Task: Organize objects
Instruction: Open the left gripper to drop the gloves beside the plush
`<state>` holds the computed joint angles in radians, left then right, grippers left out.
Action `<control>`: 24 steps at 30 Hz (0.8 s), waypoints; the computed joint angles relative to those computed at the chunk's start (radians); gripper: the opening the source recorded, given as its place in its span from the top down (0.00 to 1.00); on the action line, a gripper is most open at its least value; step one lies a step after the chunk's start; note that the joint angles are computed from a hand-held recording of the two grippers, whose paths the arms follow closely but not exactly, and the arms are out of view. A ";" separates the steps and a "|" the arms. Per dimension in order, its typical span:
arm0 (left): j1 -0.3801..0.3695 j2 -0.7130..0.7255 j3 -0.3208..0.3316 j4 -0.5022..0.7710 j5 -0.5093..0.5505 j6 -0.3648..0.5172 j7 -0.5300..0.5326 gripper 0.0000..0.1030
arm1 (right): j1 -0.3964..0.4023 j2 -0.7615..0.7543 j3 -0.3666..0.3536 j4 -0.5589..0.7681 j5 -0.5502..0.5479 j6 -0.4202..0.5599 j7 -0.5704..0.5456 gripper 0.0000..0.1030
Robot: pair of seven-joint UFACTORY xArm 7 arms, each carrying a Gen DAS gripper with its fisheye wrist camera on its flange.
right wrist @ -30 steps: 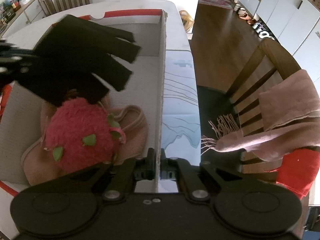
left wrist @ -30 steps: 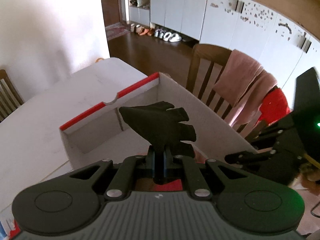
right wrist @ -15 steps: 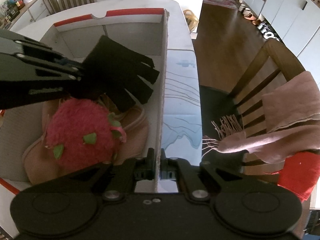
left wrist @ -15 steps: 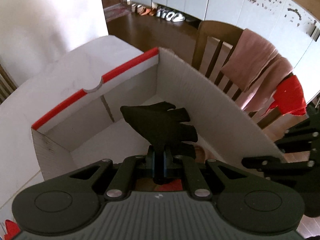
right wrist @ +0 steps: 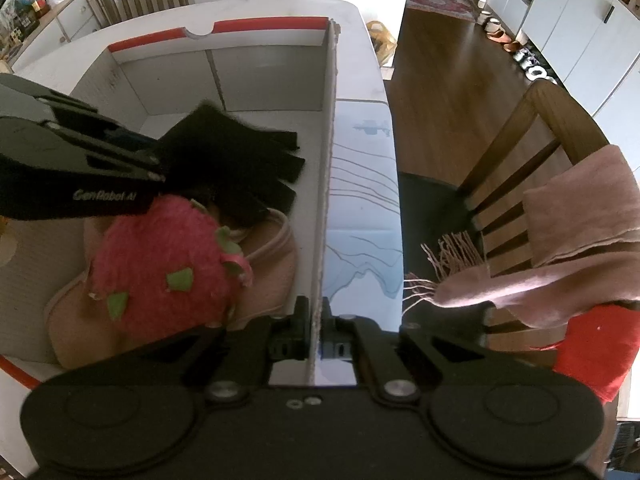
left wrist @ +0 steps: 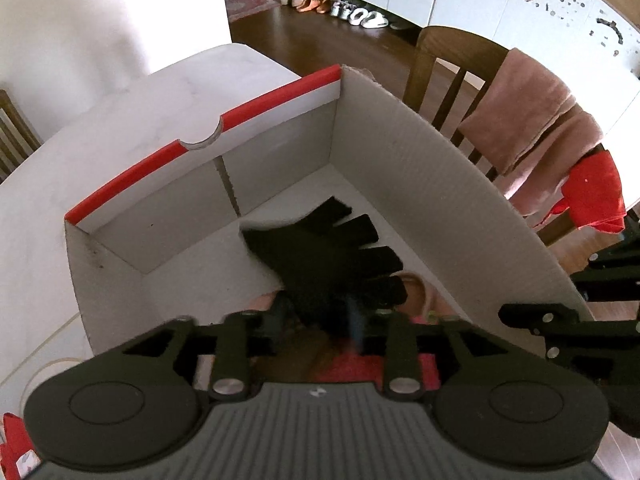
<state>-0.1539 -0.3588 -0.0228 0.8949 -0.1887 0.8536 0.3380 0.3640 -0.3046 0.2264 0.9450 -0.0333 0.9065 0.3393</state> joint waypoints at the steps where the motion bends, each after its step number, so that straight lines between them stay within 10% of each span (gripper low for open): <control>1: -0.001 -0.009 0.002 -0.008 -0.004 -0.008 0.003 0.49 | 0.000 0.000 0.000 0.000 0.001 0.000 0.001 0.98; 24: 0.048 -0.425 0.145 -0.128 -0.088 0.091 0.054 0.39 | 0.002 0.021 0.009 0.031 -0.029 0.032 0.025 0.97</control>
